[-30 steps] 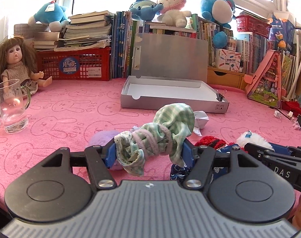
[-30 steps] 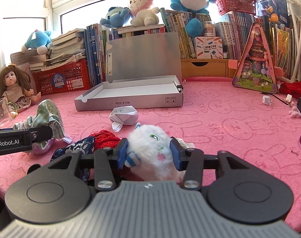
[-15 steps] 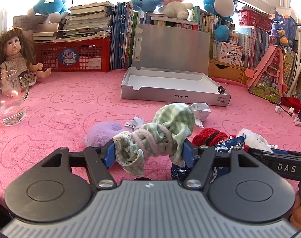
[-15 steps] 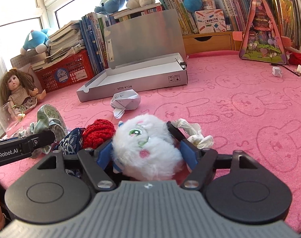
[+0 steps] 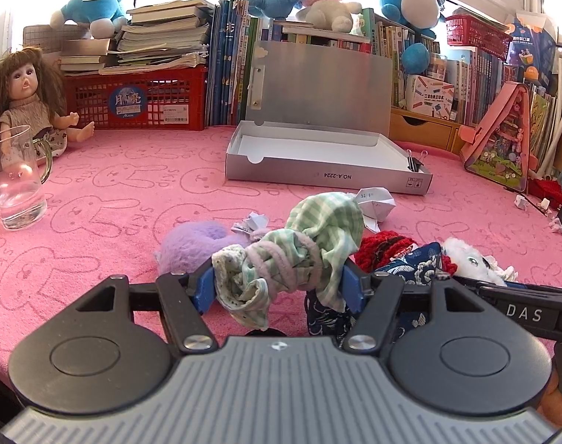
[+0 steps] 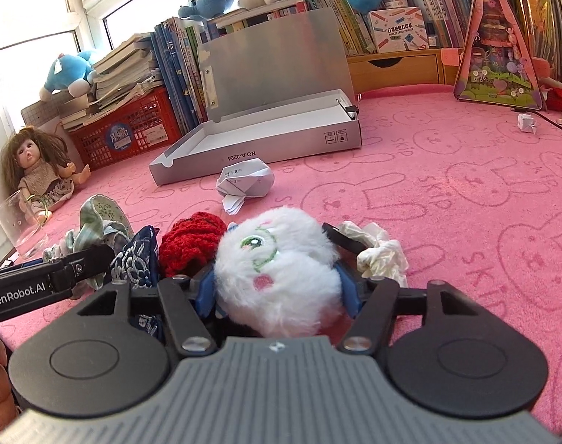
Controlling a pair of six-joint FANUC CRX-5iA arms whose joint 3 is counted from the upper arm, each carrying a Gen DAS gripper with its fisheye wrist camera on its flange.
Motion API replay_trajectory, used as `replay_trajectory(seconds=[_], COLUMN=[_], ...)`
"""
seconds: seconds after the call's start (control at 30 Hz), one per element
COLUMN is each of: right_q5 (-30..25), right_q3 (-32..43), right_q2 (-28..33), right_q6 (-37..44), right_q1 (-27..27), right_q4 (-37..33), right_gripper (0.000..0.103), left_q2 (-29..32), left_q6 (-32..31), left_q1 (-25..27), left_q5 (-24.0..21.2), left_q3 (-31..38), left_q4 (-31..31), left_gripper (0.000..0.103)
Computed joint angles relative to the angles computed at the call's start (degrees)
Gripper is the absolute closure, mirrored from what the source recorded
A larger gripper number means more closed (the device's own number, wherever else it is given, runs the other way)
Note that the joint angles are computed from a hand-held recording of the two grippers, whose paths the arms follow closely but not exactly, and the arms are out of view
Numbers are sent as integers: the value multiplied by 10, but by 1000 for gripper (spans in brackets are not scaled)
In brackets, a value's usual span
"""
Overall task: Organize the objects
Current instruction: 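Lift the gingham bundle with the left tool while the right tool carries the white plush to the box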
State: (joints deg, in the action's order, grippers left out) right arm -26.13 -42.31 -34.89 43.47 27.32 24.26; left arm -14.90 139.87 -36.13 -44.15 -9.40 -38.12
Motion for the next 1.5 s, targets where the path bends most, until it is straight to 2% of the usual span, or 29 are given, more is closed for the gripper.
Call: replay_trajectory(seconds=[0.27,0.53,0.57,0.63,0.73,0.93,1.1,1.2,1.33,1.43,1.5], right_q5=[27,46,45,44,39,30,43,50,33,30,32], right_q3=[-40,-61,-60,-59,-57,-20,-31,-58,-58,-53,-59], right_q2=[-17,-22,-21,-23,-24,-10,-2,1,-4,-8,-12], right_q6=[-88,-135,-133,-124,-117,-27,-34,-108,-130,-121,-134], right_q1=[7,-5,-4,-2,0,-10,-3,5,13,12,11], right_q4=[131,217,214,196,169,16,45,149,167,149,168], right_gripper=[38,43,40,40,30,26,21,19,37,38,40], left_q2=[5,15,16,17,16,17,18,17,17,16,15], left_q6=[1,-3,-3,-5,-10,-7,-3,-2,1,0,0], left_q1=[-4,-6,-6,-5,-2,-4,-5,-7,-7,-7,-7], left_q5=[-5,-5,-5,-4,-3,-5,-8,-9,-8,-8,-7], left_q3=[8,19,19,19,16,17,17,16,15,14,13], left_q4=[-8,-10,-8,-5,0,-2,-4,-6,-6,-6,-6], left_gripper=[33,33,33,33,33,33,33,33,33,33,33])
